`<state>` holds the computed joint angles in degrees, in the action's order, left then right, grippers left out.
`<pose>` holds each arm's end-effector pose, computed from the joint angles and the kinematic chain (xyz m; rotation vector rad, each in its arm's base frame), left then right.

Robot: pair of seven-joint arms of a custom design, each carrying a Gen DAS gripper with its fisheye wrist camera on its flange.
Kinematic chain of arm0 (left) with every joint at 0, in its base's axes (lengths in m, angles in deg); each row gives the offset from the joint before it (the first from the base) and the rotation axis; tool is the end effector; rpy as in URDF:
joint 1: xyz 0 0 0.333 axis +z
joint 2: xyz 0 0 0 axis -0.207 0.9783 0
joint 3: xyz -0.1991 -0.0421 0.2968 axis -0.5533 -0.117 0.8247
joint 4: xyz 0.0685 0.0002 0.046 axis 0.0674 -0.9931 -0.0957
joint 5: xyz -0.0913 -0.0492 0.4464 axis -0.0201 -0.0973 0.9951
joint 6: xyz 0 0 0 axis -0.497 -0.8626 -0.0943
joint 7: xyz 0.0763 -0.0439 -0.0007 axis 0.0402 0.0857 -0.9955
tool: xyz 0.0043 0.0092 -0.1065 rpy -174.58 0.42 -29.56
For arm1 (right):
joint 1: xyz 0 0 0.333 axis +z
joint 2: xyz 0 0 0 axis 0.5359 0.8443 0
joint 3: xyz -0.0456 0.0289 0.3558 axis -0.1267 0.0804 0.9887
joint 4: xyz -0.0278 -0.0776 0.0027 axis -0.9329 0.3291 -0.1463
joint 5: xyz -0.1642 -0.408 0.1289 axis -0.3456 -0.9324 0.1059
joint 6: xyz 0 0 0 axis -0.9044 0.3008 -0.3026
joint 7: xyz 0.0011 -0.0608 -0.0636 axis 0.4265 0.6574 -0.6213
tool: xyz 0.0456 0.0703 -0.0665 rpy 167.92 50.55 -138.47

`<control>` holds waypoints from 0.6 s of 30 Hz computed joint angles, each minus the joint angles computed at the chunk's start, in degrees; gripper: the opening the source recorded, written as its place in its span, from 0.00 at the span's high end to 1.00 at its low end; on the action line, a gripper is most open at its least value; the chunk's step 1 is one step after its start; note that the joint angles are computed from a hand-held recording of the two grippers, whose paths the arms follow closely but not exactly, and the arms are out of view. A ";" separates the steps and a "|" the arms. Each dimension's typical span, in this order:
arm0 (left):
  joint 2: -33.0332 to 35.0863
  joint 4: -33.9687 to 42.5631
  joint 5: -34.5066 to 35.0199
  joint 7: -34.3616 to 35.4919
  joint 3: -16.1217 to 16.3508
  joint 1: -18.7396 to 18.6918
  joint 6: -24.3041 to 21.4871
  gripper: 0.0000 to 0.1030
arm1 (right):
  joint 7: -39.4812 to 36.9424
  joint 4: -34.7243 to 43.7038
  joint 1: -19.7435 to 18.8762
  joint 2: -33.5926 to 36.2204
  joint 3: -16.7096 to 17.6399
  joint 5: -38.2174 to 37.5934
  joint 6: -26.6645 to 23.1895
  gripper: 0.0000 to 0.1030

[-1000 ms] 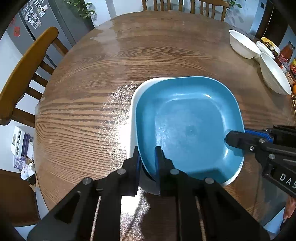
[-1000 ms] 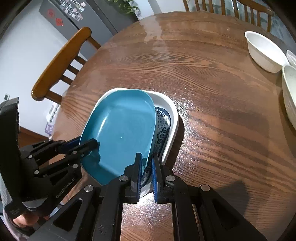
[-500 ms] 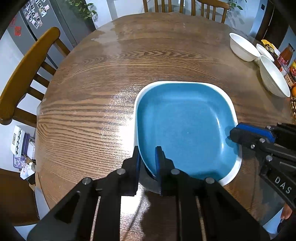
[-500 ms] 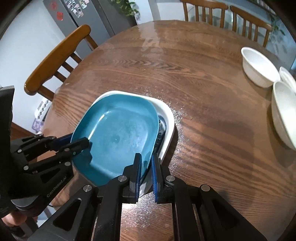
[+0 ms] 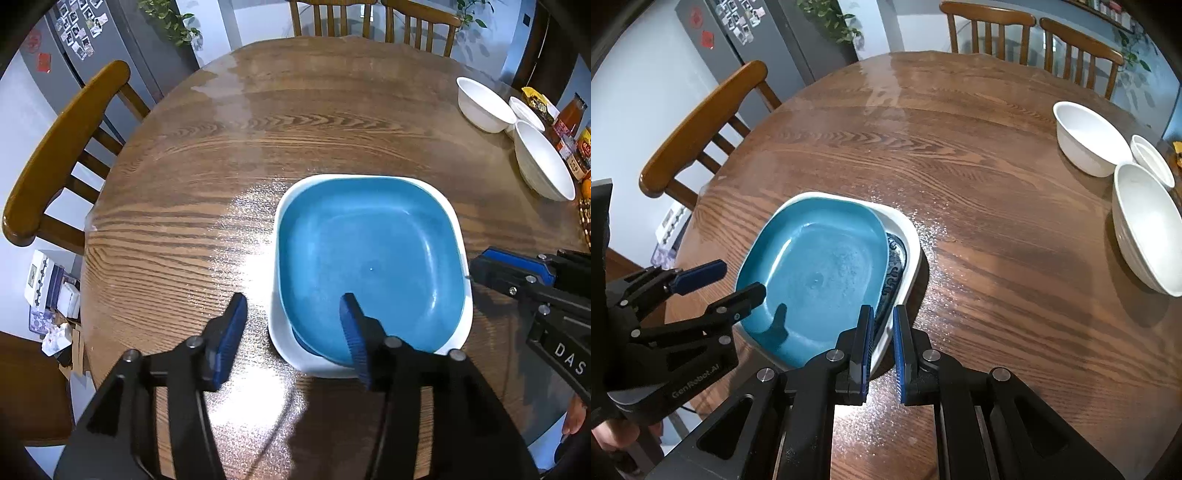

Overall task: Organize plates and bowls
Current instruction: 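Open the left tool to release the teal dish rim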

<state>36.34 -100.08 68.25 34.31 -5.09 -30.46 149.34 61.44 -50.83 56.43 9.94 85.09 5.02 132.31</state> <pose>0.4813 -0.3329 0.3522 -1.8593 2.0378 -0.3816 0.5012 0.2946 0.3587 -2.0932 1.6087 -0.1610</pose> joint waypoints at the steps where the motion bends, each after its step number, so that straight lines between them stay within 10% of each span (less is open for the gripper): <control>1: -0.25 -0.11 0.02 -0.25 -0.02 -0.04 -0.01 0.43 | -0.28 -0.30 -0.03 -0.33 0.00 0.26 0.20 0.91; 6: -1.44 -0.54 0.87 -1.70 -0.36 -0.23 0.31 0.29 | -0.66 -1.80 -0.19 -1.83 -0.03 1.31 1.52 0.53; 18: -0.98 1.40 1.91 -2.79 -1.26 -1.39 -0.11 0.08 | 0.35 -7.11 -1.76 -7.69 0.06 0.38 4.11 0.40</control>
